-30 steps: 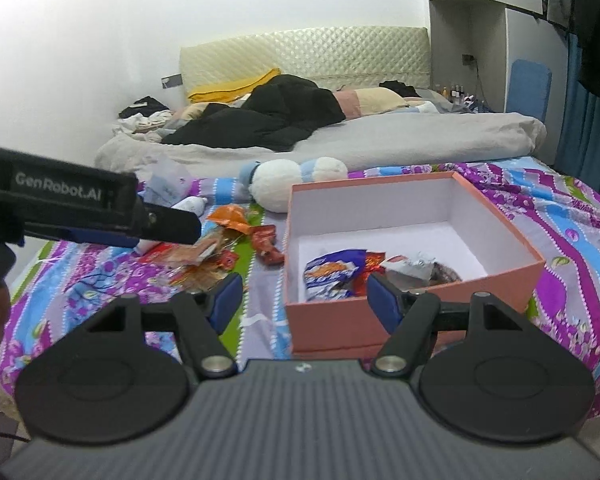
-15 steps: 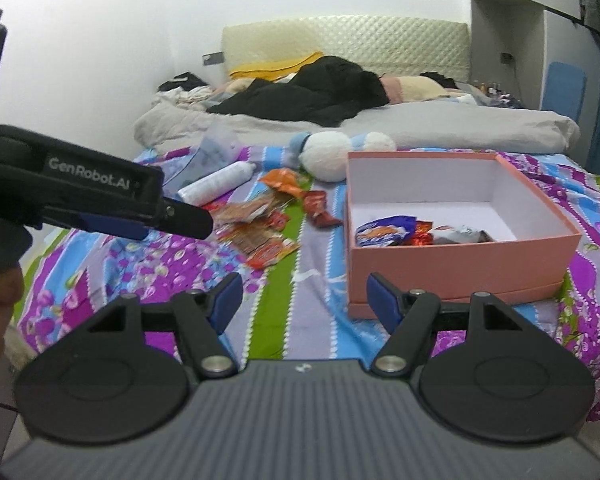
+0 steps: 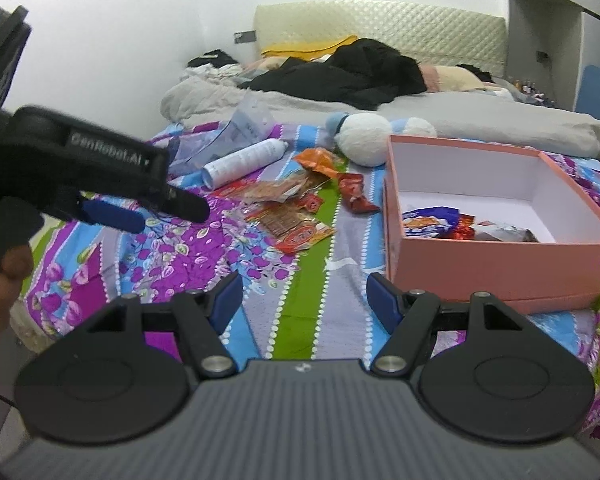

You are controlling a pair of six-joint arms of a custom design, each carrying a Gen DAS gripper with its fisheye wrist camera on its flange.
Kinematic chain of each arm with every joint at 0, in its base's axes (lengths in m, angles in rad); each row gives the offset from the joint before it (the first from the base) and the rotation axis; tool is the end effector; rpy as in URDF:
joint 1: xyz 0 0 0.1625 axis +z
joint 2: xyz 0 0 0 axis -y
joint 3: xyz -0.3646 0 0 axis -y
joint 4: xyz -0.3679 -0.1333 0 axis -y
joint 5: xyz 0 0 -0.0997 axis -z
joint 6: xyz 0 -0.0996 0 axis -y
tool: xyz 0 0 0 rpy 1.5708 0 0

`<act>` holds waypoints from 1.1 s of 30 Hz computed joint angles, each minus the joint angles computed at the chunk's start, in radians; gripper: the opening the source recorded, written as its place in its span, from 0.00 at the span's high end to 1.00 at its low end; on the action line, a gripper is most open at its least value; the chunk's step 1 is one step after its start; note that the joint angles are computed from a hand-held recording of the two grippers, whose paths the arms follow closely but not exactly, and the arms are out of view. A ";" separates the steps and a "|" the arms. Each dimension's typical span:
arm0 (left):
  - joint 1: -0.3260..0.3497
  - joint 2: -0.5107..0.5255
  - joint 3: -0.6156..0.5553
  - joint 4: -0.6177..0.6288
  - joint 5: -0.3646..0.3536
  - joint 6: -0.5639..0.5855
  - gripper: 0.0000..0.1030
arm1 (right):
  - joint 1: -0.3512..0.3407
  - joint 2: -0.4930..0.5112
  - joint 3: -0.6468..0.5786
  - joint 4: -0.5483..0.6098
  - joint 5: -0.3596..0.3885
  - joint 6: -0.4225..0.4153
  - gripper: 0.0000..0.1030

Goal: Organize snacks
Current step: 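Lower the left tool to the red-labeled spicy strip bag while the right tool approaches a brown-strip bag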

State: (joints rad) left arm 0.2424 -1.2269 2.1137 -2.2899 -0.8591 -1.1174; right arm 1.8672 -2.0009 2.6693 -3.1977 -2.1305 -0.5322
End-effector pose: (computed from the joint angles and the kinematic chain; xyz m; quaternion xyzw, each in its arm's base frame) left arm -0.3806 -0.2984 0.1296 0.1274 0.9258 -0.2996 0.1922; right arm 0.1538 -0.2281 0.2990 0.2267 -0.8319 0.4113 0.2955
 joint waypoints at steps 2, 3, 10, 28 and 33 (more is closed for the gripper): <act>0.030 0.001 0.000 -0.017 0.010 0.003 0.22 | -0.019 0.034 -0.008 -0.015 0.023 -0.017 0.32; 0.048 0.002 -0.002 -0.026 0.013 0.003 0.22 | -0.030 0.050 -0.013 -0.021 0.035 -0.028 0.32; 0.182 0.057 -0.047 -0.081 0.035 0.073 0.17 | -0.093 0.223 -0.071 -0.103 0.083 -0.108 0.32; 0.552 0.415 -0.349 -0.513 -0.207 0.243 0.19 | -0.280 0.645 -0.398 -0.093 0.274 -0.261 0.18; 0.633 0.475 -0.404 -0.568 -0.283 0.213 0.33 | -0.298 0.752 -0.496 -0.055 0.273 -0.312 0.18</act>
State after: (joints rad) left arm 0.8756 -0.7518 1.7095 -2.8578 -1.1418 -0.9048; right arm 1.5692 -1.2492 2.1731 -3.2522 -1.8576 -0.8438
